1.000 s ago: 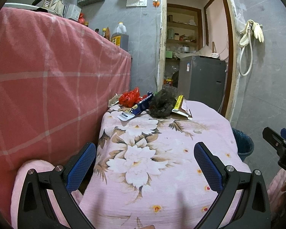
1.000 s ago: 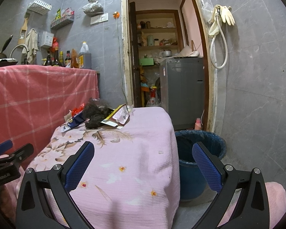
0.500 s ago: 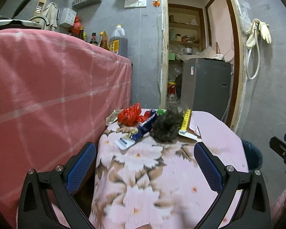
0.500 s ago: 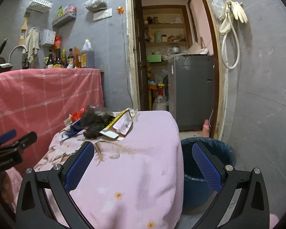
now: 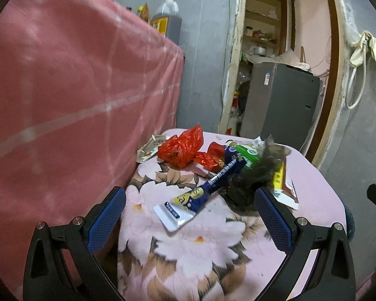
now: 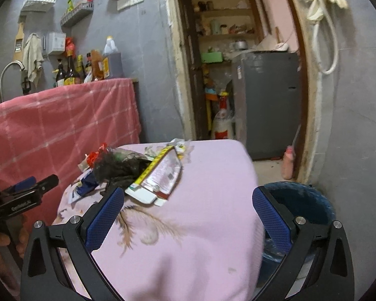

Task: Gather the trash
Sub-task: 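Close the left gripper on the blue toothpaste tube while the right gripper grasps the seasoning packet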

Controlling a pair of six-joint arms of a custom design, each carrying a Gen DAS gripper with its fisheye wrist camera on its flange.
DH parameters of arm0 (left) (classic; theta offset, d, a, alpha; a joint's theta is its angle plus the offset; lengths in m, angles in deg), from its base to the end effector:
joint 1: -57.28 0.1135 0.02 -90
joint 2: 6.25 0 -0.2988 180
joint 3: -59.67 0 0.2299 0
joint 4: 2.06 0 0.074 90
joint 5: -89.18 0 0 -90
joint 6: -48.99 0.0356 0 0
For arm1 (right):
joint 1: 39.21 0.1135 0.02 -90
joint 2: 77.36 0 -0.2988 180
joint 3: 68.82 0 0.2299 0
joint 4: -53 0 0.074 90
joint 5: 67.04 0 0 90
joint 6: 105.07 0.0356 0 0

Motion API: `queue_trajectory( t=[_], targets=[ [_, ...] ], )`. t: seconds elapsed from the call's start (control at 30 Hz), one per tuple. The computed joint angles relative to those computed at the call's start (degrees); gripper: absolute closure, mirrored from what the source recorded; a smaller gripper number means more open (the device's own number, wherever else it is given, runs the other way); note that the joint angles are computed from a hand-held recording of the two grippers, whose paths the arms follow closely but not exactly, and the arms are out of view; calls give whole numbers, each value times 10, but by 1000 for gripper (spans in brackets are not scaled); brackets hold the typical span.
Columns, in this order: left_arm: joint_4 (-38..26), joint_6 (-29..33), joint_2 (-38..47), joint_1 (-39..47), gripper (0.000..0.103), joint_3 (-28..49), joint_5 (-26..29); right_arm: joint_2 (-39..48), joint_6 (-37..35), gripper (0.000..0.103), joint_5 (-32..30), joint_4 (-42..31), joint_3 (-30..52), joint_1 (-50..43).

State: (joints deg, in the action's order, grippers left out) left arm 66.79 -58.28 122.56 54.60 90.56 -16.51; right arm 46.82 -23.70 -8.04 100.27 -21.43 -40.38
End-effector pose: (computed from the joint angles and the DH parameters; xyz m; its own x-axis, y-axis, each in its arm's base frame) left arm 0.2704 -0.0030 0.0660 -0.4067 -0.2671 -0.8736 -0.3266 0.9356 -0.1340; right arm 0.3317 0.0116 0.0854 -0.4224 -0.1200 -0.8984 -0.4996 0.8578 0.1203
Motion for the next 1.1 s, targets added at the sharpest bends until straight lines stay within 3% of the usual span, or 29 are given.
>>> queue_trajectory(
  t=[0.13,0.4,0.6,0.87,1.1],
  targets=[
    [-50,15,4,38,7,38,63,11,5,5,27,-84,72,41],
    [-209,42,-12,79,45,116,189,62,24,25,94,-280,248,107],
    [-279,62,-34,84,67,137,206,106,33,34,129,-366,339,134],
    [-309,63,-50,95,80,143,226,149,49,36,143,-467,436,148],
    [-344,29,-65,88,88,156,225,168,56,36,127,-511,468,145]
  ],
)
